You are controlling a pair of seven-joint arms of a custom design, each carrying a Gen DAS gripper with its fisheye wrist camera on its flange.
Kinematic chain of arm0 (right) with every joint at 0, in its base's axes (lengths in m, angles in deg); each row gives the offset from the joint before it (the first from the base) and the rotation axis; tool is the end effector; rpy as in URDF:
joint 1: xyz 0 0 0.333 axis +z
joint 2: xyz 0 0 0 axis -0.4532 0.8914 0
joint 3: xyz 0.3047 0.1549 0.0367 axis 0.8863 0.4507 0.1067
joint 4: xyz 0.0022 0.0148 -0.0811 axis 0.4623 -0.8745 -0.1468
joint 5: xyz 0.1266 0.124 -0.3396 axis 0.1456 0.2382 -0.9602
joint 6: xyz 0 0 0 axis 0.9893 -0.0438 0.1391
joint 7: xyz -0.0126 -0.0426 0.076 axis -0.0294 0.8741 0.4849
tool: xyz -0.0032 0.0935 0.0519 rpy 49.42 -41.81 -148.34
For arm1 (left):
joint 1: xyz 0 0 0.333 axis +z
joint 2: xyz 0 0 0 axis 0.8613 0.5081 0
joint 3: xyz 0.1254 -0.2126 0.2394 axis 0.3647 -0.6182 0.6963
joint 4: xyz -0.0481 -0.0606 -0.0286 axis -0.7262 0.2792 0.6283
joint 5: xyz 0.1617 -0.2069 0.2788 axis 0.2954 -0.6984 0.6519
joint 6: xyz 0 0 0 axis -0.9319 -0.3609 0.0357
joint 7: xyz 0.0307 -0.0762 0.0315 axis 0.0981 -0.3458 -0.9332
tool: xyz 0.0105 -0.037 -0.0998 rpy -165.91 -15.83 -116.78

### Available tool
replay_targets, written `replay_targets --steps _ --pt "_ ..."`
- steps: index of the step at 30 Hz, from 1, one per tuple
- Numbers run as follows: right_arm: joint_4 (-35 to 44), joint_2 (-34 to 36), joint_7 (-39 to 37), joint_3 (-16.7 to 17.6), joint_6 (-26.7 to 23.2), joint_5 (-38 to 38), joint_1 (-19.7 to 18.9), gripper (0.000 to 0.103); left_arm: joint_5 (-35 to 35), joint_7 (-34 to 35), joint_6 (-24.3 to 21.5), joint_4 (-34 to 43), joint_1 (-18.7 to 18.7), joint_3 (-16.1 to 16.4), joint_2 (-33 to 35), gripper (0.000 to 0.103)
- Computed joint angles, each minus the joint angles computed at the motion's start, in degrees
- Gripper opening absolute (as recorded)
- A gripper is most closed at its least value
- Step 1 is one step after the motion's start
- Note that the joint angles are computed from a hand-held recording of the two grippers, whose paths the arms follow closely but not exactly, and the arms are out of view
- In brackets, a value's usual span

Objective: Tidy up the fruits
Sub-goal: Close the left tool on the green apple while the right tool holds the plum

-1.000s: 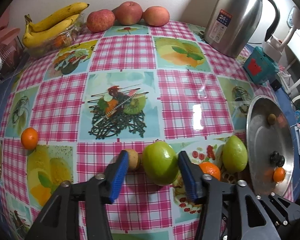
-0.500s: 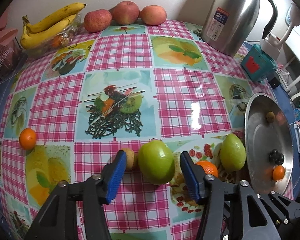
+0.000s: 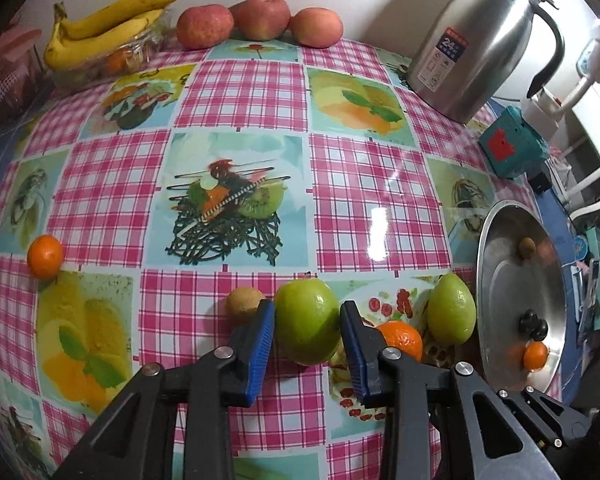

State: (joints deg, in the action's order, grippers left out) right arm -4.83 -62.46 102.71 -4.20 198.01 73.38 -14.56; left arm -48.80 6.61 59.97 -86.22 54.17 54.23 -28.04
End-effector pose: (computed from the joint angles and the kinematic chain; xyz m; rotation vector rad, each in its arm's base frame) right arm 0.6662 0.1999 0.5025 -2.4287 1.4171 -0.0508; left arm 0.6686 -0.1313 0.5105 -2.4690 1.6250 -0.4652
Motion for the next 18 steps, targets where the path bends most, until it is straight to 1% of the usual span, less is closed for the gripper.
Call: replay_targets --steps 4,5,6,13,14,16,17,18 --pt "-0.2 -0.4 -0.4 0.2 0.4 1.0 -0.3 0.02 -0.7 -0.4 0.7 -0.4 0.3 0.0 -0.6 0.034" --pt "-0.4 -0.6 -0.5 0.2 0.6 1.2 -0.4 0.02 -0.6 -0.5 1.0 -0.5 0.3 0.1 -0.8 0.025" --pt "-0.5 -0.7 -0.5 0.2 0.7 1.4 -0.4 0.02 -0.6 -0.6 1.4 -0.6 0.3 0.1 -1.1 0.018" --pt "-0.4 -0.3 -0.6 0.2 0.4 2.0 -0.8 0.02 -0.2 -1.6 1.9 -0.8 0.7 0.3 -1.9 0.018" --pt "-0.3 -0.2 -1.0 0.4 0.0 2.8 -1.1 0.021 -0.3 -1.7 2.1 -1.0 0.8 0.3 -2.1 0.018" --pt "0.0 0.1 -1.0 0.3 -0.2 2.9 -1.0 0.031 -0.8 -2.8 2.9 -2.2 1.1 0.6 -2.7 0.019" --pt "0.0 0.1 -0.8 0.2 -0.2 2.4 -0.8 0.038 -0.9 -3.2 3.2 -2.1 1.2 0.6 -2.4 0.019" --pt "0.0 0.2 -0.6 0.1 -0.3 2.1 -0.7 0.039 -1.6 -3.4 3.7 -2.7 1.6 0.6 -2.6 0.019"
